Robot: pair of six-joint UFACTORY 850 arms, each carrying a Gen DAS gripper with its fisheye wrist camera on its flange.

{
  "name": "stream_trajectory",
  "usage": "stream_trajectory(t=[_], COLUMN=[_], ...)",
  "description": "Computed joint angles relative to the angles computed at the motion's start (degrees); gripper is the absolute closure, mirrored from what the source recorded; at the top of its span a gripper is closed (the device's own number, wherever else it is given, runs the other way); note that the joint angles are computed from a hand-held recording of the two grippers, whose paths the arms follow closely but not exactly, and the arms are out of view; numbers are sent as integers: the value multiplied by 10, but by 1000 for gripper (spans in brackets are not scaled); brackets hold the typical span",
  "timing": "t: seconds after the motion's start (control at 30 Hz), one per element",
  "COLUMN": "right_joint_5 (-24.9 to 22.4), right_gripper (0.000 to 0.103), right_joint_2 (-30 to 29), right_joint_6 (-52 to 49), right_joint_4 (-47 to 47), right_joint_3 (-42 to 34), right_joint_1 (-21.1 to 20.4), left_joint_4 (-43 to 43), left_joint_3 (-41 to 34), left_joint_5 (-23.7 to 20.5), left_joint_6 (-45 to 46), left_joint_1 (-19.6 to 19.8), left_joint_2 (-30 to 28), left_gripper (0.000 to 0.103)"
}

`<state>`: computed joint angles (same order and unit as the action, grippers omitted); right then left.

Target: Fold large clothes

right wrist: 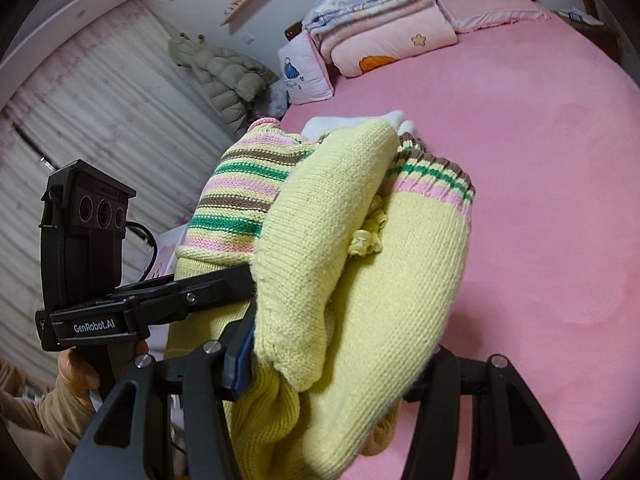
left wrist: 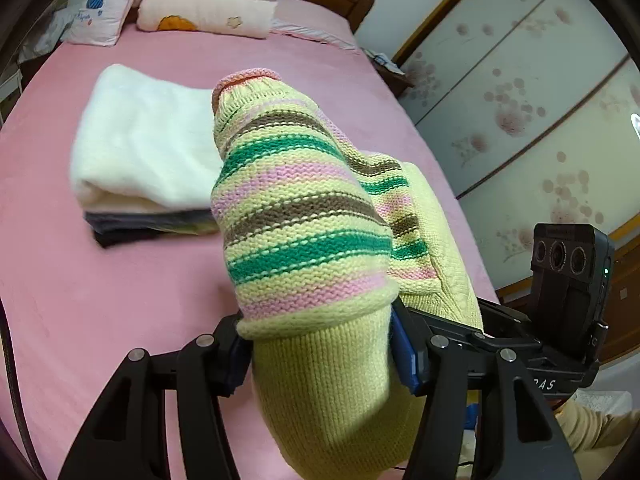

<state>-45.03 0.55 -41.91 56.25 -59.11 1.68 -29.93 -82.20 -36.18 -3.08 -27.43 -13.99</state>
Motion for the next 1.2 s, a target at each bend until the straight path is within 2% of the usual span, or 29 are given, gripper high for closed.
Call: stream_trajectory(t=[0.13,0.23,0.37,0.5,0.6,0.63,0.7,0.8,0.87,0.97,1.03,1.07,1.13,1.2], right_joint_5=[70,95,117,126,128,126,112,121,124,106,102,104,111,126], right_gripper=[50,50,49,49,48,48,45,38,37,35,34,34,34,34], right_joint_2=[-74,-149,-255,-382,-467,-489,-525,-525,-519,-528,-515,-502,-478,-439], right_joint_6=[17,9,-1,26,123,166,196,161,164,220,272,282,294,287], right_joint_4=[35,66,82,48,-52,-97,-115,-62,-70,-134,-211,-233,-272,-281], right_joint_3=[-60,-136,-252,-392,-486,-511,-536,-512,-505,-533,-535,-526,-508,-470], right_joint_1=[66,89,104,109,119,123,122,115,114,116,122,124,129,129], left_joint_4=[-27,-38,-47,-3,63,71,71,50,47,79,120,150,201,213], left_joint_3=[-34,-84,-182,-301,-384,-389,-360,-321,-307,-322,-310,-311,-303,-269], left_joint_5=[-18,-15,-15,-32,-62,-58,-10,43,61,56,50,41,28,35], left_joint_6=[100,161,210,175,95,84,96,116,125,117,81,48,-12,-36], left_joint_1=[69,110,155,175,175,175,174,173,170,166,158,153,145,139], left_joint_2=[-30,-73,-161,-274,-361,-372,-370,-356,-350,-358,-344,-340,-326,-293], left_gripper=[45,44,43,42,39,40,36,32,32,30,27,25,12,12])
